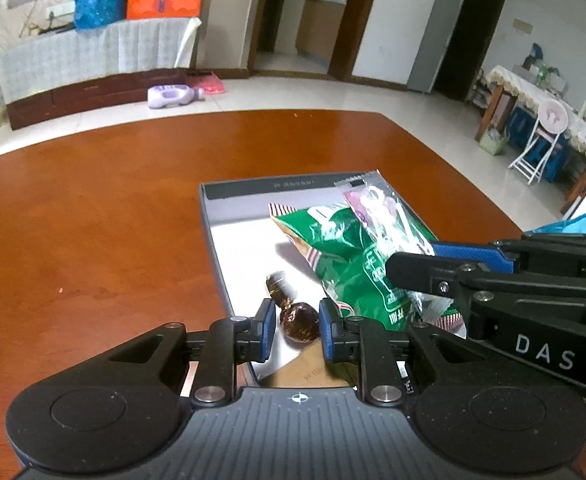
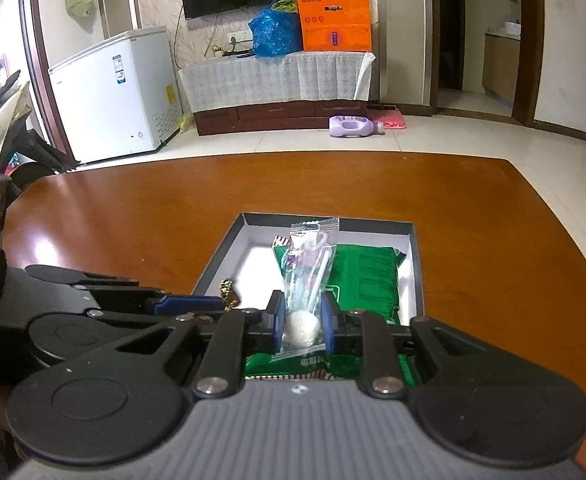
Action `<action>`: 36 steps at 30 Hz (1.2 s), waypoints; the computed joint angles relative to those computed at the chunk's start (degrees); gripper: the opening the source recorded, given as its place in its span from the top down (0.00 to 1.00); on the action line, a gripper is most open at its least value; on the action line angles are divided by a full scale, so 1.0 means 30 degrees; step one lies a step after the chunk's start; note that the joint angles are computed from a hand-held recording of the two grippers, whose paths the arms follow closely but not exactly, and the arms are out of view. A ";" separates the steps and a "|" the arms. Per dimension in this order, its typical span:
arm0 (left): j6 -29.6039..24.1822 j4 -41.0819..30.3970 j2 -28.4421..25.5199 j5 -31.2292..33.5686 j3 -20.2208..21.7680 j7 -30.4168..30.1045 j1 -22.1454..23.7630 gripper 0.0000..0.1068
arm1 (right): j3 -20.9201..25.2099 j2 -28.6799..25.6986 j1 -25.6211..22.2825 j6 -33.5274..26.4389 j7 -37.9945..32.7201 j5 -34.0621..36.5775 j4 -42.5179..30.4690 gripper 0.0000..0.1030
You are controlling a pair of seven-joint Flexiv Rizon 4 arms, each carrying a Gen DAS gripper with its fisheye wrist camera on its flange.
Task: Organize snacks
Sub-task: 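Open both grippers to drop the clear packet and chocolate candy into the box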
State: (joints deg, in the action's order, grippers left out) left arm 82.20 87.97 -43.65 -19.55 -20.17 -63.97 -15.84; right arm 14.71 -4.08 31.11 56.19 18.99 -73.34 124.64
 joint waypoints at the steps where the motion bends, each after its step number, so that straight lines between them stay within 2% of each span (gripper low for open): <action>1: -0.0069 -0.0006 -0.0014 -0.0005 -0.0015 0.0009 0.0021 0.76 | 0.0000 -0.0022 0.0004 -0.0048 -0.0067 0.0013 -0.0011 0.81; 6: -0.0123 0.0208 0.0000 -0.0161 -0.0556 0.0423 0.0431 0.71 | 0.0038 -0.0064 0.0080 -0.0385 -0.0426 0.0135 -0.0107 0.81; 10: 0.0086 0.0418 0.0127 -0.0129 -0.0649 0.0782 0.0500 0.60 | 0.0024 -0.0021 0.0089 -0.0402 -0.0129 0.0011 -0.0018 0.79; 11: 0.0094 0.0586 0.0179 -0.0196 -0.0958 0.0983 0.0722 0.59 | 0.0029 -0.0051 0.0103 -0.0453 -0.0119 0.0002 -0.0043 0.75; 16: 0.0216 0.1128 0.0548 -0.0342 -0.1365 0.1490 0.1091 0.59 | -0.0048 -0.0108 0.0058 -0.0176 0.0086 -0.0390 -0.0070 0.64; 20: 0.0510 0.1438 0.0784 -0.0629 -0.1947 0.1834 0.1547 0.52 | -0.0144 0.0103 -0.0110 0.0176 0.0979 -0.1234 0.0077 0.51; 22: 0.0797 0.1626 0.0952 -0.0673 -0.1867 0.1779 0.1515 0.44 | -0.0165 0.0238 -0.0256 0.0373 0.1546 -0.1676 0.0152 0.51; 27: 0.1046 0.1874 0.1153 -0.0673 -0.2010 0.1745 0.1682 0.42 | 0.0032 0.0403 -0.0302 -0.0091 0.1839 -0.1753 0.0205 0.51; 31: 0.1255 0.2053 0.1289 -0.0608 -0.2197 0.1820 0.1817 0.36 | 0.0208 0.0490 -0.0170 -0.0611 0.1843 -0.1626 0.0215 0.51; 36: 0.1510 0.2605 0.1576 -0.0583 -0.3355 0.2492 0.2645 0.31 | 0.0541 0.1191 -0.0080 -0.1285 0.2097 -0.1470 0.0638 0.47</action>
State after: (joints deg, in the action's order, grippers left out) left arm 86.73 95.78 -38.92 -21.30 -30.24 -56.49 -7.90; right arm 16.34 -0.51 30.87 52.34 25.29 -77.75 126.56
